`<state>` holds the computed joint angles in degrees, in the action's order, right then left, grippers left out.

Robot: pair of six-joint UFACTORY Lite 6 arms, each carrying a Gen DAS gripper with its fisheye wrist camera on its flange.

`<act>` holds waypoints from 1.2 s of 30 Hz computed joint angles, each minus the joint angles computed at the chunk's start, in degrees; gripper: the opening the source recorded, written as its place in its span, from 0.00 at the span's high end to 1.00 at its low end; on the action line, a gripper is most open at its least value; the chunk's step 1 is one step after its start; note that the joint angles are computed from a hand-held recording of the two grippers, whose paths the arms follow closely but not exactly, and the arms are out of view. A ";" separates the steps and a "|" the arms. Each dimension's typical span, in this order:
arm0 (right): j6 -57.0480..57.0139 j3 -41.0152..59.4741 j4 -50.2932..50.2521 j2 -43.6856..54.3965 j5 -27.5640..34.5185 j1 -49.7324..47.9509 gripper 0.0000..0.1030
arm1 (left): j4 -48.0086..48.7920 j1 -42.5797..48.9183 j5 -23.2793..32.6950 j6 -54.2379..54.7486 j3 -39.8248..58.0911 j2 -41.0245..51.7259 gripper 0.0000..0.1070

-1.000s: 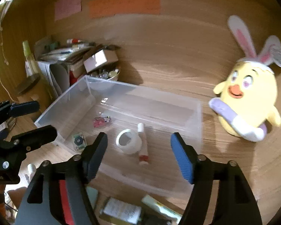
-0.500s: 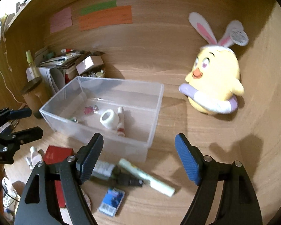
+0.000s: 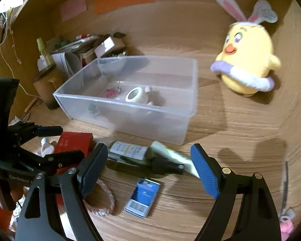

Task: Organize objects
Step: 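Move the left tool to the red packet while the right tool approaches the dark green bottle, then close the left tool on the red packet while the right tool grasps the green bottle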

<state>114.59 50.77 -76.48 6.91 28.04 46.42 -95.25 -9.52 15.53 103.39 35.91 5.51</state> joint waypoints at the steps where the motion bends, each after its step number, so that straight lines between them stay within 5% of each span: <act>1: -0.12 0.93 0.06 1.37 -1.05 -0.40 0.20 | -0.78 0.10 -0.28 0.91 -0.23 -0.14 0.12; 6: -2.80 5.08 1.85 7.06 -2.95 -0.89 0.20 | -3.42 1.72 -0.96 5.73 -1.70 -1.23 0.12; 14: -2.05 6.11 1.37 9.77 -3.19 -1.65 0.21 | 5.84 1.92 -0.11 -2.48 1.41 0.97 0.12; 21: -2.49 6.83 1.38 10.67 -3.12 -2.07 0.51 | -1.90 -0.16 -0.34 5.90 3.66 6.08 0.13; 32: 0.41 6.21 -1.42 10.33 -0.46 -0.07 0.55 | -15.13 3.17 4.71 20.08 -1.21 1.44 0.53; 36: 1.18 5.65 -1.88 9.23 0.51 0.48 0.57 | -13.92 3.92 6.06 19.70 -1.89 -1.33 0.60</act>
